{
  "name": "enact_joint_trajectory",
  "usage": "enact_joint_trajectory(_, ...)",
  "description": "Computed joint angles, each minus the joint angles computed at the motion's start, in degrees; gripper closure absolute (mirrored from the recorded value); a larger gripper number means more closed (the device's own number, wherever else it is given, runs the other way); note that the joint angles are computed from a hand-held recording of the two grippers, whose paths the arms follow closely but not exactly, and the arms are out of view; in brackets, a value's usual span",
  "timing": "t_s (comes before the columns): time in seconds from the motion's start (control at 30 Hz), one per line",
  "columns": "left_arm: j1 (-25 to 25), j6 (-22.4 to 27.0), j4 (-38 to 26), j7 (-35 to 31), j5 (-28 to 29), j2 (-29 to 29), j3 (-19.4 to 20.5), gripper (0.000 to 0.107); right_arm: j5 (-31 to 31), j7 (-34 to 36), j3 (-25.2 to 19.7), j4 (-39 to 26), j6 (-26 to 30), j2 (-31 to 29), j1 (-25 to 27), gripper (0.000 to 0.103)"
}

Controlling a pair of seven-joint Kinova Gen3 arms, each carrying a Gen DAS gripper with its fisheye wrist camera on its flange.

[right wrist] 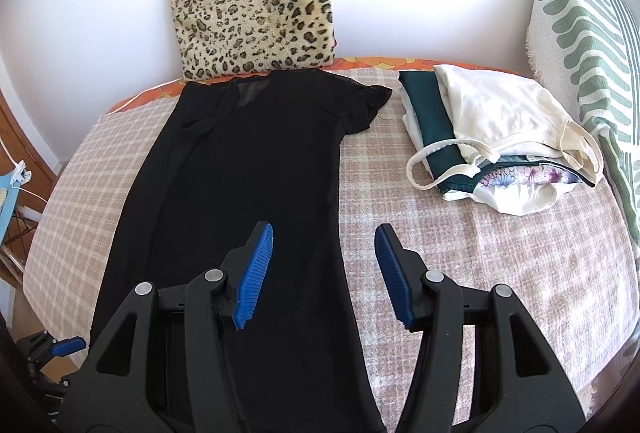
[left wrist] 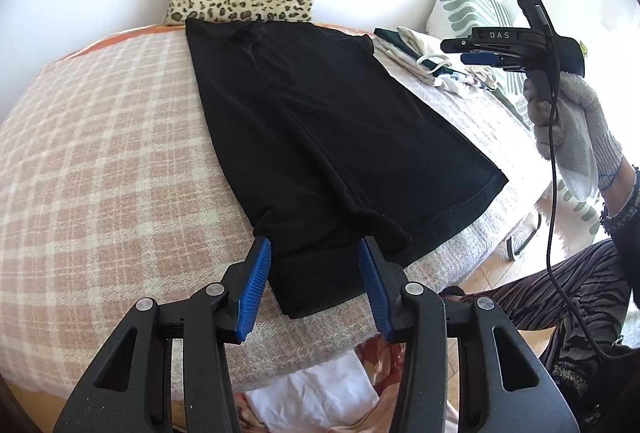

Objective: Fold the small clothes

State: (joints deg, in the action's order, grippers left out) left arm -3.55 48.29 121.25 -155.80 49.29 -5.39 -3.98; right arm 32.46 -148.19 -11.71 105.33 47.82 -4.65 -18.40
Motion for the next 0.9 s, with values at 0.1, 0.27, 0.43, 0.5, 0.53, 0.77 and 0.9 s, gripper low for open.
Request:
enact_joint_trajectory(0.1, 1.19, -2.28, 1.31, -1.46, 1.8, -2.53, 0.5, 0.064, -1.82, 1.27, 1.11, 2.12, -1.67, -1.98, 1.07, 0.047)
enact_joint_trajectory(0.27, 6.38, -6.85, 1.78, -2.62, 4.93, -3.44, 2.65, 0.064, -7.02, 6.99, 2.87, 4.29, -4.84, -5.25, 4.45, 0.047)
enact_joint_trajectory(0.43, 11.34, -7.7, -1.09, 1.1, 5.86, 0.58, 6.98, 0.064, -12.1, 12.97, 4.66, 6.16, -7.79, -8.93, 7.75, 0.04)
enact_joint_trajectory(0.5, 13.45, -8.63, -2.45, 1.43, 5.81, 2.36, 8.9, 0.064, -15.05, 16.15, 6.3, 6.9, -8.94, -10.36, 8.58, 0.04)
enact_joint_trajectory(0.53, 14.54, -9.48, -2.87, 1.97, 5.56, 2.92, 9.96, 0.064, -16.98, 18.23, 7.56, 7.17, -9.54, -10.96, 8.69, 0.04)
enact_joint_trajectory(0.77, 21.16, -14.31, -6.93, 10.11, -0.22, 7.79, 15.45, 0.063, -26.51, 30.73, 14.73, 7.51, -11.95, -13.31, 10.08, 0.038)
enact_joint_trajectory(0.9, 23.67, -15.51, -8.53, 15.11, -4.27, 9.93, 17.4, 0.063, -32.33, 37.55, 19.0, 6.35, -12.89, -12.92, 10.3, 0.036)
